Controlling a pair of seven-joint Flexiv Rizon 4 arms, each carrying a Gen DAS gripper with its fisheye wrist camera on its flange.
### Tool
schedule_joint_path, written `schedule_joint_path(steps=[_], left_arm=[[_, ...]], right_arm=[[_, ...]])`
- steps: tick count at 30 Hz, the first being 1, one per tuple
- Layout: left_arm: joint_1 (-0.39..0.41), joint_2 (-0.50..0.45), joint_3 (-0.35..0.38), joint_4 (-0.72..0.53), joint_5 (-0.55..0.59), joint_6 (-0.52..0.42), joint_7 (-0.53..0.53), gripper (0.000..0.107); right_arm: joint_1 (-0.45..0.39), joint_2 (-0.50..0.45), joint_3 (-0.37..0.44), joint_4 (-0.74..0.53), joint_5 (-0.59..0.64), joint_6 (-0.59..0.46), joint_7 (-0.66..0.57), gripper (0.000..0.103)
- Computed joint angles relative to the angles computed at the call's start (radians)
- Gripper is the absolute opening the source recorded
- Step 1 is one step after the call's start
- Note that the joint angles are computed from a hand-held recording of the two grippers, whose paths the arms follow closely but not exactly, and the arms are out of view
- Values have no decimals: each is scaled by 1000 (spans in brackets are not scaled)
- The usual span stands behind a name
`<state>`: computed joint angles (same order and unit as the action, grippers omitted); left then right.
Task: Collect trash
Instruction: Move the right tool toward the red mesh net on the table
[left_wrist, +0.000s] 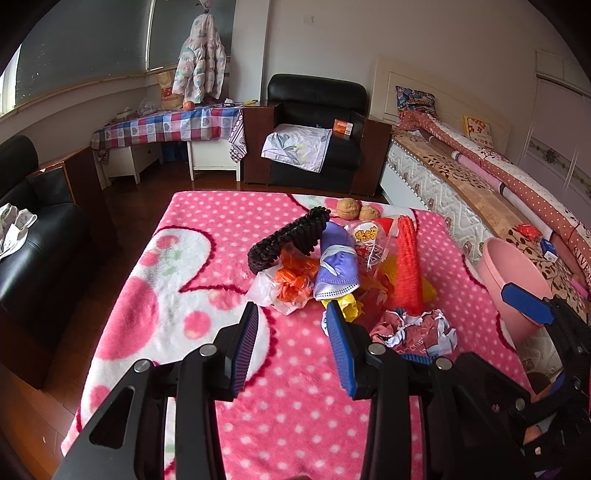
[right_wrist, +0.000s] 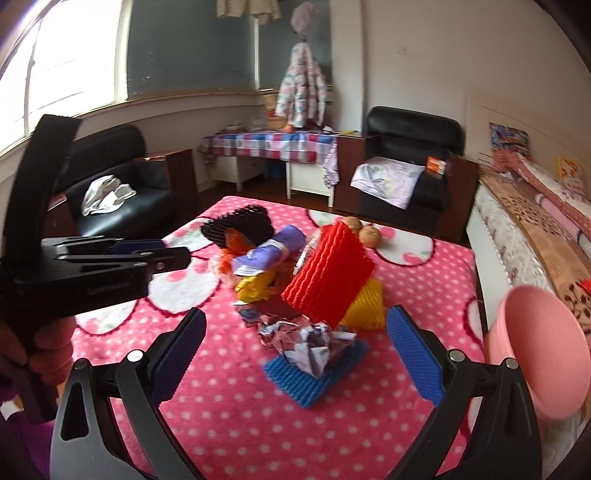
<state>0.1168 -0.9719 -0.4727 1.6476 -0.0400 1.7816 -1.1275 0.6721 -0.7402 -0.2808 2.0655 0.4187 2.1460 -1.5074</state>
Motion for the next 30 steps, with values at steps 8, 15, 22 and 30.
schedule_joint_path(steps=[8,15,22,30], left_arm=[[21,-2,-27,10,-15,-31,-22,43],[30,-8,-43,5,-21,-41,-5,43],[24,-12,-44,0,-14,-30,16,43],[17,-15,-39,-12,-12,-21,26,43]], right_arm=[[-2,1,-7,-13,38,-27,64,96],[20,-8,-40,-13,42,-50,119,92],[6,-13,-45,-16,22,-60,161,92],[15,-17,-77,-17,-25,-107,213,92]])
